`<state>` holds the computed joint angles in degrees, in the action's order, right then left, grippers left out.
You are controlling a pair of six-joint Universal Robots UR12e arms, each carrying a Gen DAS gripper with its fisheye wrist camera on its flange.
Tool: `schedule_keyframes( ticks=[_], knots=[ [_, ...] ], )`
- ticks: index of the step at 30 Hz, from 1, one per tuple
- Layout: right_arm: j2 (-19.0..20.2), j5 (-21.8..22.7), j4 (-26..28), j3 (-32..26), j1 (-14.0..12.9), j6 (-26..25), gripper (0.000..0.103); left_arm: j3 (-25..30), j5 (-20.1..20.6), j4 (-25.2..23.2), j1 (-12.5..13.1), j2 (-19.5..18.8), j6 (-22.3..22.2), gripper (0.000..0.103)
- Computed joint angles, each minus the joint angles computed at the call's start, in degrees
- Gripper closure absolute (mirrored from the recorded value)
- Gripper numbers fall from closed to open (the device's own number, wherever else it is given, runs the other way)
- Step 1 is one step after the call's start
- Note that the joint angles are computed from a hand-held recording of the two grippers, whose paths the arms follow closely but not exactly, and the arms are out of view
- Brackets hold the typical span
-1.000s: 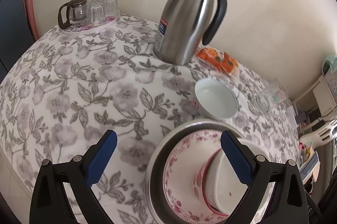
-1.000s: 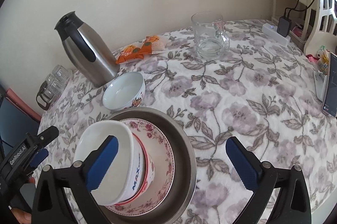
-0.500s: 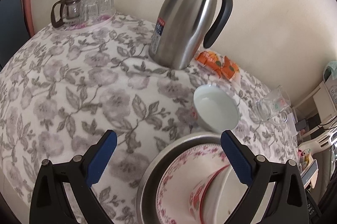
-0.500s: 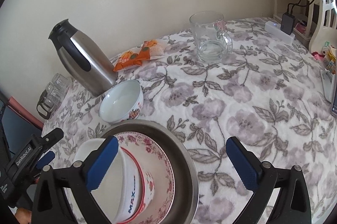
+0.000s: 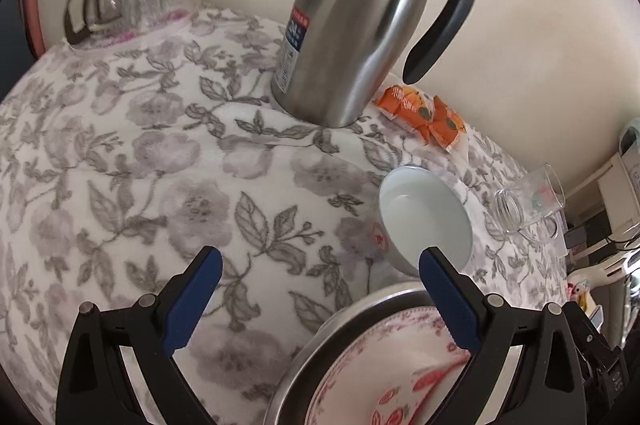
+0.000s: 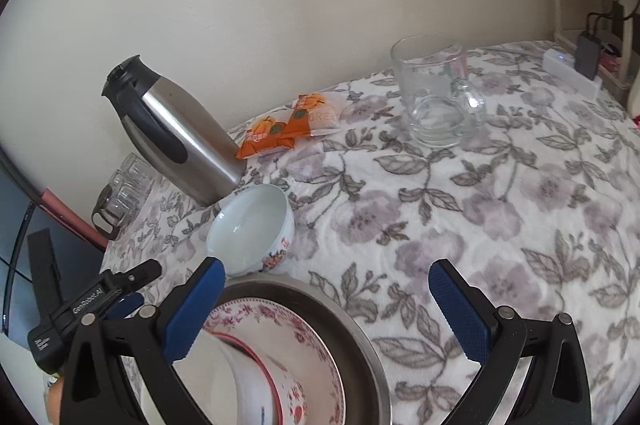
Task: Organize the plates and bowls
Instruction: 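Move both tools to the rim of the white round bowl by the thermos, then close both tools on the white round bowl rim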
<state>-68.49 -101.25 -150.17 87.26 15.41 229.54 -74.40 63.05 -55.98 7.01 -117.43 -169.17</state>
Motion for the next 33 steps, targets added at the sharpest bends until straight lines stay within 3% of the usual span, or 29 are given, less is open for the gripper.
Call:
schedule_keyframes(
  ticks=[8,12,15,18,22,27,33],
  knots=[
    [3.0,7.1,5.3,-4.6,-2.5,-5.1,0.004,6.7,2.2,-6.0,-1.6,-3.7,2.4,0.004],
    [4.9,8.6,9.1,-7.5,-2.9,-8.0,0.013,9.2,2.4,-8.5,-2.2,-5.2,3.9,0.004],
    [6.1,10.6,10.0,-9.0,-3.4,-8.8,0.026,11.5,1.1,-12.0,-2.4,-6.6,4.8,0.005],
    [7.4,11.6,12.3,-10.9,-3.5,-10.5,0.036,13.0,1.5,-13.4,-2.7,-7.6,6.0,0.017],
    [8.8,13.1,14.5,-12.8,-3.8,-11.9,0.050,15.2,-0.2,-17.9,-2.8,-9.1,6.8,0.019],
    [10.4,14.8,17.5,-15.0,-4.1,-13.3,0.064,16.5,1.1,-20.2,-3.6,-10.1,9.3,0.031],
    [11.9,17.1,20.1,-17.0,-4.4,-15.5,0.075,18.3,1.9,-23.2,-4.4,-11.1,10.4,0.050]
  ],
)
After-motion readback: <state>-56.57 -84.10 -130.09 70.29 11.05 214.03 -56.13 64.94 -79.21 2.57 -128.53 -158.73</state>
